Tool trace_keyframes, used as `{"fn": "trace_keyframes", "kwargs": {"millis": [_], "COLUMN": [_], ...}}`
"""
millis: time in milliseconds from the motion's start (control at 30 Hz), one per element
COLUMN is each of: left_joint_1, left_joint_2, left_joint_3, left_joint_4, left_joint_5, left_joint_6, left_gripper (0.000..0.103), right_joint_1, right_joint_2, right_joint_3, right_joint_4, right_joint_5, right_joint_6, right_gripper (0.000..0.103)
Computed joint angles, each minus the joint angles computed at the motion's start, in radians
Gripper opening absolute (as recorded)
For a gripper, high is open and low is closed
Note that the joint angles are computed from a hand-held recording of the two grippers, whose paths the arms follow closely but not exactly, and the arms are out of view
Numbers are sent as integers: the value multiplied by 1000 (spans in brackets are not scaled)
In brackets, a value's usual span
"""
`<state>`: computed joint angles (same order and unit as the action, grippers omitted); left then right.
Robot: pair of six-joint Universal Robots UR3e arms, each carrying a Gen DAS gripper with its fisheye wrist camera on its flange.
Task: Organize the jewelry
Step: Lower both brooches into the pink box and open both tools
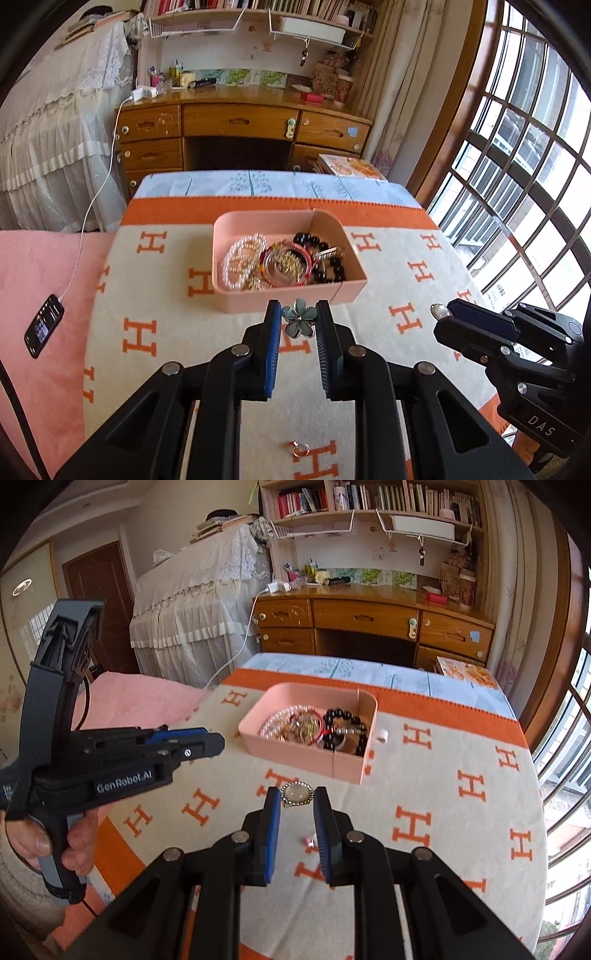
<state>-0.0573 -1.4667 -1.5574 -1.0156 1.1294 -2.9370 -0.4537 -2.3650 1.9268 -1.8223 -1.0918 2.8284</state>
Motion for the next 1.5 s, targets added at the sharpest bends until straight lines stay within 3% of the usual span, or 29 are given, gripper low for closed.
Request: {"fn": "trace_keyframes", "kwargs": {"millis": [233, 400, 833, 867, 933, 1000, 1033, 1300, 1500], "left_joint_1": [-49, -70, -101, -100, -101, -97, -92, -63, -52], "left_joint_2": [-151, -285, -612, -630, -654, -654, -643, -546, -396], "left_joint_3": [286, 401, 550, 561, 570, 540, 511, 385, 212], "left_joint_4": [-28, -4, 3, 2, 2, 37, 70, 143, 214], "left_joint_5": [45, 79, 126, 125, 120, 121, 119, 114, 141], "left_joint_6": [-68, -121, -154, -156, -162, -181, -190, -172, -148], "left_gripper": [16, 16, 17, 19, 35, 65, 68, 70, 72], "right_joint_1": [84, 145, 177, 178, 176, 178, 178, 145, 113], "right_joint_2": [253, 416, 757, 775, 800, 818, 818, 752, 603], "right_joint_3": [-198, -241, -238, -244, -250, -249, -237, -156, -75], "right_joint_4": [-190, -347, -451, -446, -431, -432, -440, -476, -447], "right_joint_5": [-29, -89, -145, -151, -149, -159, -163, -129, -99], "right_joint_6": [152, 257, 319, 321, 318, 320, 319, 321, 283], "right_gripper": [18, 18, 19, 19, 19, 19, 19, 19, 19]}}
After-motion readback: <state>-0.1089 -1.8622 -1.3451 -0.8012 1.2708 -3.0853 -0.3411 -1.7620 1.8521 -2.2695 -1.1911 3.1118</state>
